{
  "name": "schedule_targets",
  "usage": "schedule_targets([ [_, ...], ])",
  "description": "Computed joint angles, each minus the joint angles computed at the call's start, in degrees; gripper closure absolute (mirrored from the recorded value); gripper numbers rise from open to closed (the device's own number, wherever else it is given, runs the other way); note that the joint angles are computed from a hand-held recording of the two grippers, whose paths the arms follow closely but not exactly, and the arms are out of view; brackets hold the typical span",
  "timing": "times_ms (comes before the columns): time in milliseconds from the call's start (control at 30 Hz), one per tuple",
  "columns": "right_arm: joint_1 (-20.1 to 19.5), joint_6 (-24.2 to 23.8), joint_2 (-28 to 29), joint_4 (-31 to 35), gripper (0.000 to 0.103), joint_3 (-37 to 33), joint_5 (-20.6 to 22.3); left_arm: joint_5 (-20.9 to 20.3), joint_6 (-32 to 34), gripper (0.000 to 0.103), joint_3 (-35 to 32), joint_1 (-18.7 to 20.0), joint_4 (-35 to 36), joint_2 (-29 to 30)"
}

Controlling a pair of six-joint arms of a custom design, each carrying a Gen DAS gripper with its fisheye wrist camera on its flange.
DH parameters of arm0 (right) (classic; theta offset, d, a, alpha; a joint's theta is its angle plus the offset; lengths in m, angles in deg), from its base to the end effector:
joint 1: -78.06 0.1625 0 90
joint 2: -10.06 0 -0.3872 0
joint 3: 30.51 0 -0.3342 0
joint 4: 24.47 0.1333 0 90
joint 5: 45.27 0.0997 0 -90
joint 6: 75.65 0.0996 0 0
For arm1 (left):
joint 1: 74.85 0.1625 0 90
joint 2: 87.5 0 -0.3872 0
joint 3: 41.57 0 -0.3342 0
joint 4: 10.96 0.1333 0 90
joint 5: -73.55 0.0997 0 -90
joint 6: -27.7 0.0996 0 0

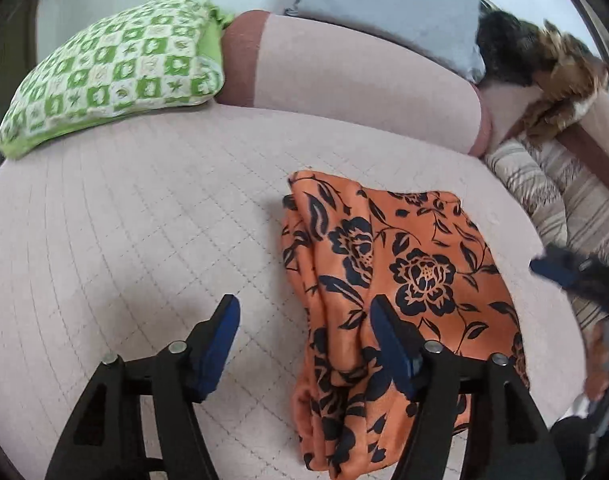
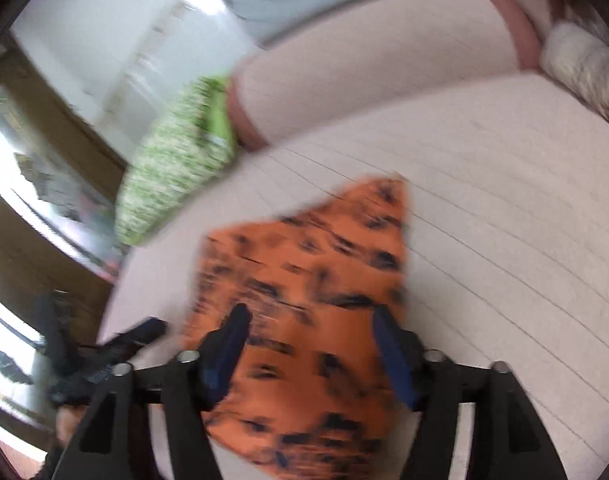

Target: Fold small clothes

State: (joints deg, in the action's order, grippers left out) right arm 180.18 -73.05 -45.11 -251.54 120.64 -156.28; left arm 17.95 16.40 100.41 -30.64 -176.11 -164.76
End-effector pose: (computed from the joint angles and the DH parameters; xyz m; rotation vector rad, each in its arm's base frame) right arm 0.1631 -0.2949 0.1434 0.0368 -2.6888 1.0608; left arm -0.1123 -0.3737 0.1752 0.7101 2.5386 -0.6010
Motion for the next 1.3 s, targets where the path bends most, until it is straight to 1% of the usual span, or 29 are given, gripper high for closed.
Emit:
schedule_targets([
  [33, 0.4, -0.3, 0.0, 0.5, 0.026, -0.5, 2.1, 0.9, -0.5, 0.033, -0.6, 0.5, 1.1, 1.6],
  [67, 0.1, -0.8, 1.5, 0.9, 0.023, -1.6, 4.9, 1.9, -1.2, 0.033, -1.4, 1.5, 3.0, 2.7],
  [100, -0.8, -1.2, 2.3, 1.6, 0.021, -2.1, 6.1, 3.0, -3.2, 0.032, -2.4, 2.5, 5.3, 4.7],
  [133, -2.5, -0.7, 4.6, 2.9, 0.020, -3.3, 5.7, 2.6, -4.0, 0.031, -3.2, 3.1, 5.3, 5.6],
  [167, -4.4, 0.9, 6.0, 4.0, 0.020, -3.0, 3.8, 1.8, -4.4, 0.030, -2.9, 3.4, 4.1, 5.6],
  [200, -5.1, 2.6, 8.1, 3.8, 0.020, -3.8, 2.1, 1.7, -5.5, 0.031, -2.7, 2.8, 4.8, 4.7],
  [233, -4.0, 3.0, 9.8, 1.2, 0.020, -4.2, 0.3, 2.7, -6.0, 0.031, -2.4, 1.6, 5.7, 3.8],
  [267, -0.9, 2.2, 10.7, -0.9, 0.020, -4.6, -2.4, 4.0, -5.3, 0.031, -1.6, 0.2, 5.8, 2.8],
  [333, 2.8, 2.1, 10.5, 0.5, 0.020, -5.7, -4.5, 6.1, -4.8, 0.031, -0.4, -2.3, 6.4, 1.0],
  [400, 6.8, 2.9, 10.4, 1.8, 0.020, -6.5, -7.6, 6.4, -5.5, 0.031, 0.5, -3.6, 6.6, -0.9],
  [467, 9.8, 4.5, 10.9, 0.4, 0.017, -5.8, -10.7, 6.1, -6.6, 0.031, 1.2, -4.4, 8.1, -3.5],
  [500, 10.4, 5.8, 11.5, -0.5, 0.016, -5.4, -10.8, 6.1, -6.6, 0.031, 1.4, -4.6, 8.4, -4.1],
  [567, 9.7, 6.3, 12.4, -2.6, 0.016, -3.7, -10.0, 6.4, -8.5, 0.031, 2.1, -5.8, 11.8, -6.6],
  [600, 8.8, 7.1, 12.8, -1.6, 0.016, -3.7, -10.2, 6.2, -9.0, 0.031, 2.1, -6.0, 12.8, -7.1],
  [667, 4.6, 7.2, 12.8, 1.7, 0.015, -3.3, -7.4, 6.0, -10.8, 0.031, 2.4, -6.7, 15.0, -8.6],
  [700, 4.2, 7.0, 13.0, 1.1, 0.015, -2.9, -7.3, 5.9, -11.2, 0.031, 2.7, -7.1, 15.7, -9.5],
  [800, 7.2, 9.0, 11.0, 2.3, 0.015, -3.3, -8.4, 6.3, -12.2, 0.031, 3.6, -8.6, 17.2, -11.9],
  [867, 10.4, 8.3, 10.2, 1.4, 0.014, -3.9, -10.9, 6.1, -14.0, 0.031, 4.2, -9.9, 19.2, -14.1],
  [900, 11.1, 7.9, 10.5, 0.6, 0.012, -4.0, -11.8, 5.9, -14.8, 0.031, 4.4, -10.4, 20.1, -15.0],
  [933, 11.0, 7.7, 11.0, -0.4, 0.006, -4.0, -12.0, 5.9, -15.9, 0.030, 4.7, -11.2, 21.6, -16.2],
  [967, 9.7, 8.0, 11.9, -0.7, 0.002, -4.1, -12.1, 5.8, -16.8, 0.028, 5.1, -11.8, 22.6, -17.1],
  [1000, 8.0, 7.9, 12.7, 0.0, 0.002, -4.4, -12.1, 5.7, -18.0, 0.025, 5.5, -12.5, 23.7, -18.2],
  [1067, 4.6, 8.8, 13.6, 3.6, 0.002, -5.1, -12.1, 5.4, -20.9, 0.024, 6.3, -14.1, 27.2, -21.2],
  [1100, 5.7, 8.9, 13.6, 2.4, 0.002, -4.9, -12.7, 5.0, -21.4, 0.023, 6.8, -14.9, 28.6, -23.1],
  [1133, 8.1, 9.0, 13.2, -0.4, 0.002, -4.1, -12.3, 5.4, -22.5, 0.022, 7.4, -16.0, 30.2, -24.8],
  [1167, 10.0, 8.8, 12.8, -2.3, 0.002, -3.5, -11.8, 6.6, -25.2, 0.022, 7.8, -17.7, 33.3, -26.7],
  [1200, 12.6, 9.6, 12.1, -1.8, 0.002, -3.4, -13.6, 7.8, -28.1, 0.022, 8.2, -19.6, 36.4, -28.6],
  [1267, 20.5, 12.6, 10.1, 2.1, 0.002, -3.2, -22.4, 10.0, -33.7, 0.019, 9.3, -24.1, 43.1, -34.0],
  [1300, 24.0, 15.4, 9.2, 6.7, 0.002, -3.3, -27.2, 10.8, -37.1, 0.016, 9.1, -26.2, 47.5, -35.9],
])
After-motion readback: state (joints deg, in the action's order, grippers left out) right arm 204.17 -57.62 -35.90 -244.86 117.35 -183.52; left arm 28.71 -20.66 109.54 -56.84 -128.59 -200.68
